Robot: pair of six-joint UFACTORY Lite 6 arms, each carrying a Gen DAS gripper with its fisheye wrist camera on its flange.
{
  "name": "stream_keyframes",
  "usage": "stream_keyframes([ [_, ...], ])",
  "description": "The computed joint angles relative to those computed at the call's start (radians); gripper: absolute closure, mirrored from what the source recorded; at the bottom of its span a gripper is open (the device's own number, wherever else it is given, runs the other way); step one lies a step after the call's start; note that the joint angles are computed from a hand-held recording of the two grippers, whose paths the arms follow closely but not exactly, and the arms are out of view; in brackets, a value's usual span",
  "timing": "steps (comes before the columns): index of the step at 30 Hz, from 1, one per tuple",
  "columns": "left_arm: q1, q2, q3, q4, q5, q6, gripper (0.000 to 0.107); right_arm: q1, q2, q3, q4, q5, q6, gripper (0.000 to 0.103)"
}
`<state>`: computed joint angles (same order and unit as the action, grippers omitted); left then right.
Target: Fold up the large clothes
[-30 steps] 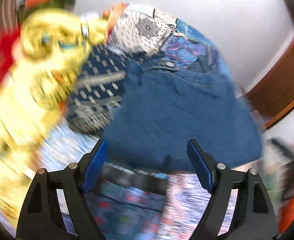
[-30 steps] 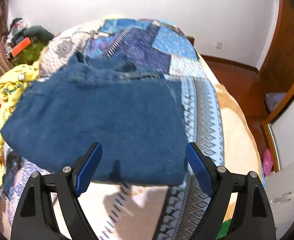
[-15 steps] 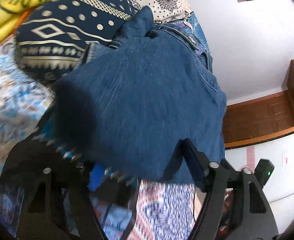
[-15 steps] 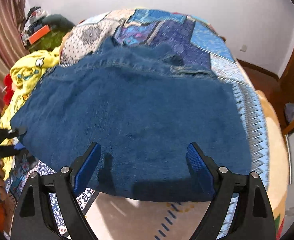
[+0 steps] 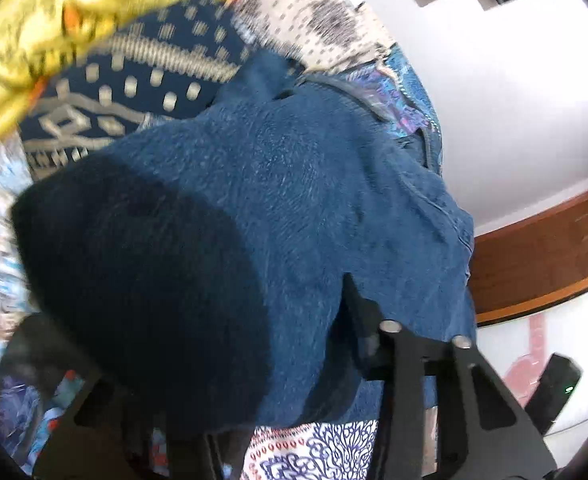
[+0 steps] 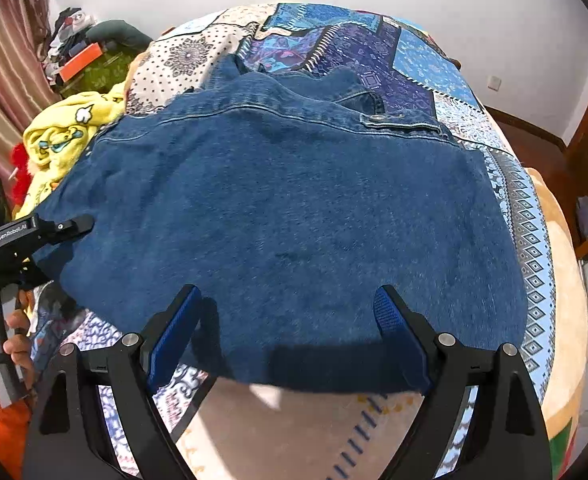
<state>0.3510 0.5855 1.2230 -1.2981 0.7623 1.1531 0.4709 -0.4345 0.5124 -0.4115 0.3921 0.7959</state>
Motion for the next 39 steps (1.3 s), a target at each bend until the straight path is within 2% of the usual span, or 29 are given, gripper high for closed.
stream_keyframes([
  [2,-0.008,-0.092,-0.048,-0.006,-0.044,0.019,0.090,0.043,-0.020,0.012,-0.038,0.046,0.041,0.017],
  [8,0.000,-0.312,-0.058,0.023,-0.038,0.041,0.093,0.153,-0.065,0.081,-0.113,0.180,0.125,0.017],
  [11,0.074,-0.430,-0.088,0.012,0.040,0.077,0.093,0.208,-0.054,0.135,-0.151,0.211,0.182,0.017],
  [15,0.192,-0.533,-0.143,0.020,0.125,0.141,0.093,0.276,0.052,0.223,-0.201,0.181,0.257,0.017],
  [19,0.250,-0.539,-0.168,0.030,0.126,0.199,0.093,0.301,0.236,0.320,-0.182,0.086,0.249,0.017],
  [22,0.310,-0.490,-0.173,0.059,0.144,0.229,0.093,0.289,0.428,0.415,-0.058,-0.009,0.131,0.017],
  [26,0.310,-0.426,-0.191,0.050,0.094,0.294,0.093,0.243,0.633,0.515,0.240,-0.083,-0.156,0.017],
  [28,0.297,-0.420,-0.199,0.044,0.074,0.308,0.093,0.233,0.690,0.534,0.278,-0.107,-0.189,0.014],
  [31,0.277,-0.433,-0.212,0.031,0.039,0.326,0.093,0.237,0.690,0.501,0.246,-0.176,-0.167,0.004],
  [33,0.255,-0.460,-0.221,0.023,0.032,0.333,0.093,0.240,0.686,0.498,0.237,-0.172,-0.168,0.004],
  [37,0.155,-0.561,-0.241,0.025,0.001,0.310,0.093,0.193,0.586,0.423,0.513,-0.153,-0.428,0.004],
  [39,0.076,-0.626,-0.247,0.032,-0.015,0.278,0.093,0.167,0.455,0.323,0.518,-0.157,-0.424,0.004],
])
